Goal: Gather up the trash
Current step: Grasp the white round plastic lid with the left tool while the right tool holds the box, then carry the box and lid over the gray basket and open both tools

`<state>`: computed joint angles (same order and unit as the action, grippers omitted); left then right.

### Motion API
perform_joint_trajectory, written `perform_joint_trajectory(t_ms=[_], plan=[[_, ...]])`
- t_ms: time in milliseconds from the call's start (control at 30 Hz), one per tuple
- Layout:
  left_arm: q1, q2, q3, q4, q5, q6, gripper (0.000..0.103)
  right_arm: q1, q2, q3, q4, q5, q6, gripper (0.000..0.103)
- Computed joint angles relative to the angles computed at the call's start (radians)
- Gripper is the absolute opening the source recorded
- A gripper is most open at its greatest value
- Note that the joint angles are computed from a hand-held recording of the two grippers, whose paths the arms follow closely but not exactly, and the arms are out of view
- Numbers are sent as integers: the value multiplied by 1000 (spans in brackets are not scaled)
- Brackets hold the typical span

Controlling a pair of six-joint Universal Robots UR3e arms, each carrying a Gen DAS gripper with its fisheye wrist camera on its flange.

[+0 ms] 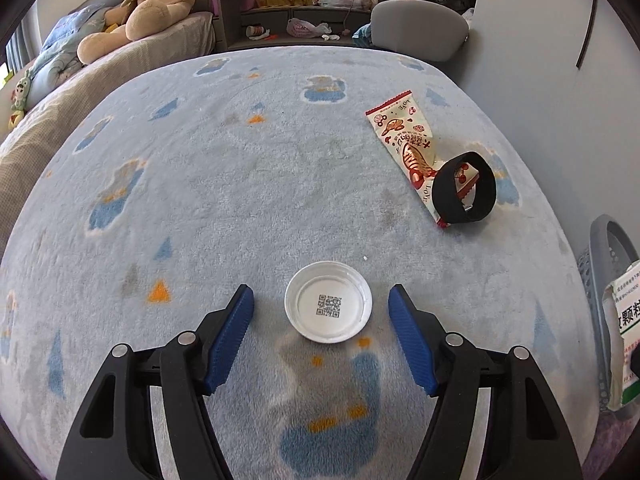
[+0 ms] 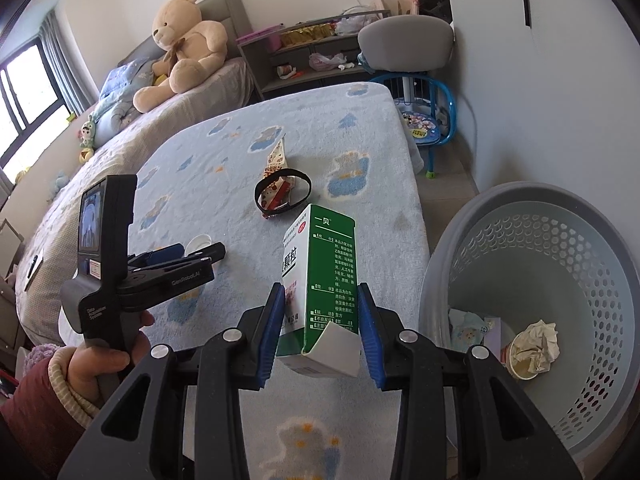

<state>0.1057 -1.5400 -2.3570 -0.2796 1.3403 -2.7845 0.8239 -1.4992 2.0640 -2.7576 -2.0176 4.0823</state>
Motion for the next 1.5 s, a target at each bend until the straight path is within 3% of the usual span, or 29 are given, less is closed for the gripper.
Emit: perform_joint_trajectory(t_ms=[133, 367, 567, 833, 1167, 1333, 1500], plan=[[7, 23, -15, -2, -20, 34, 39, 11, -30, 34, -7, -17, 21, 36], [54, 297, -71, -214, -119, 56, 39, 45, -96, 69, 71, -111, 71, 36], [-111, 442, -36, -273, -120, -29, 39, 77, -217, 129, 220, -200, 151, 36], [-516, 279, 113, -176, 38, -209, 39, 112, -477, 248, 532, -292, 357, 36], [-784, 57, 265, -121, 99, -305, 39, 156, -759, 374, 823, -325, 571, 37], [-875, -54, 362, -114, 125, -324, 39, 158, -859, 423, 869, -324, 607, 37], [-912, -124, 414, -102, 129, -341, 39, 109, -924, 481, 815, -321, 548, 38]])
